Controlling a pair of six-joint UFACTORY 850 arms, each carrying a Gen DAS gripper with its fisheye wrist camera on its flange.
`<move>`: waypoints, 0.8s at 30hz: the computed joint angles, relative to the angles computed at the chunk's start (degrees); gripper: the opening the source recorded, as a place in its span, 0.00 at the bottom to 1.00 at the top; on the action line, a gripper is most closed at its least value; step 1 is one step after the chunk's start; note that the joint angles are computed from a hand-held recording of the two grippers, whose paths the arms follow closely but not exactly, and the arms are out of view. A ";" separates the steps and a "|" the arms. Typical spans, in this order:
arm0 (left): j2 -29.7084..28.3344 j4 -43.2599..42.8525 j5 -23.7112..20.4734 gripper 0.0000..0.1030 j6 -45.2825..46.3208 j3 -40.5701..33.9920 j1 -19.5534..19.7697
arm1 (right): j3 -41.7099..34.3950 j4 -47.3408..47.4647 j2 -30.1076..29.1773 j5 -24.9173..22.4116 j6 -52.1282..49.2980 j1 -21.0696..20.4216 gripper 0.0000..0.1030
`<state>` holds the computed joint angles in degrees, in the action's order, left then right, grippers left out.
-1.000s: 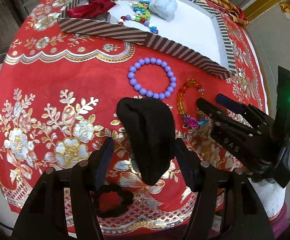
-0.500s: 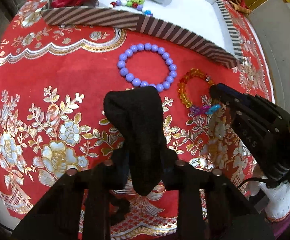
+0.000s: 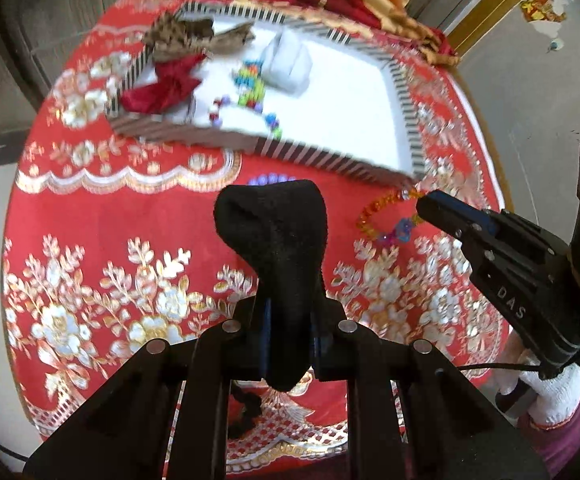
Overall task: Organize jewelry
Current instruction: 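Carry the headband and amber bracelet into the tray and open both tools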
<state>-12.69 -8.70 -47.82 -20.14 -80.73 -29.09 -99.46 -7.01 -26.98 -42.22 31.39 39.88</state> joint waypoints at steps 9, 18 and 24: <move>-2.81 3.78 -0.61 0.13 -0.50 -7.04 1.17 | -4.61 -2.21 -0.44 -2.69 -0.95 -1.46 0.08; -10.04 7.30 -3.18 0.13 -0.75 -18.49 0.51 | -15.89 -4.22 -5.34 -7.76 -5.82 -3.99 0.08; -16.00 8.65 -5.89 0.13 -1.39 -26.57 -0.05 | -25.16 -3.61 -10.69 -10.78 -9.29 -6.11 0.08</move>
